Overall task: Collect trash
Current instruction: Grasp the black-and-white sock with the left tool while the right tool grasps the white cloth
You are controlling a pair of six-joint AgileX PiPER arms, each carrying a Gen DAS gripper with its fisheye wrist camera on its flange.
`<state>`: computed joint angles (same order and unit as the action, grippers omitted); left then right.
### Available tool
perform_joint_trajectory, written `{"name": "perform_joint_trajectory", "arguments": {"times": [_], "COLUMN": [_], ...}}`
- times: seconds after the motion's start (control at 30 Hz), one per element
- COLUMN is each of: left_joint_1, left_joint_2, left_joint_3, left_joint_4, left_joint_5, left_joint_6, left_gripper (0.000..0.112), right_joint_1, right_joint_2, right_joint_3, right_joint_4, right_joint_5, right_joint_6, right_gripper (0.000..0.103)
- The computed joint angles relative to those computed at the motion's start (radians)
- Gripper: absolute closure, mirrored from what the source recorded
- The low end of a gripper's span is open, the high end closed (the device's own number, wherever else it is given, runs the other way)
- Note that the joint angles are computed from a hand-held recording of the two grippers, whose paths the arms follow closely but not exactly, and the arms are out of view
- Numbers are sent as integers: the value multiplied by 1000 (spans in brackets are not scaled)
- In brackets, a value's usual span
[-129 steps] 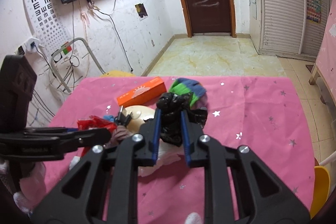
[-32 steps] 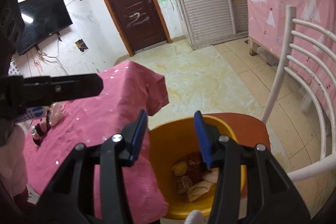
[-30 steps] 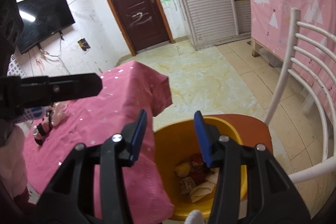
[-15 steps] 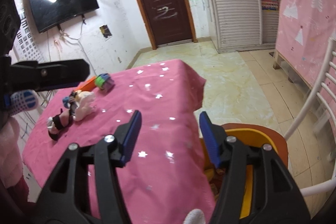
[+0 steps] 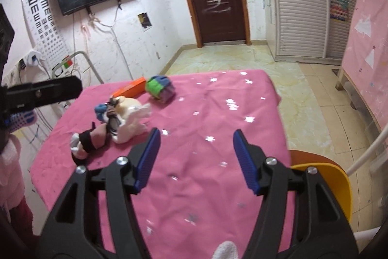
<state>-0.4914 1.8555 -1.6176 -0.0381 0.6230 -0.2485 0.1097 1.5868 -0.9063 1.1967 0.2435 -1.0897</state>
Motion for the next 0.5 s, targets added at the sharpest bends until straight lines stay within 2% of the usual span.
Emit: {"name": "perform_joint_trajectory", "arguments": {"times": [0.37, 0.5], "left_joint_1": [155, 163], "left_joint_2": [-53, -43], "left_joint_3": [163, 199], "left_joint_4": [-125, -58], "left_joint_5": [-61, -76], "left_joint_6": [172, 153], "left_gripper": [47, 47], "right_joint_1": [153, 190], "right_joint_2": [115, 160], "right_joint_3": [-149, -210], "right_joint_4": [-417, -591], "right_joint_5": [-23, -15], "right_joint_6": [478, 675], "right_gripper": [38, 38]}}
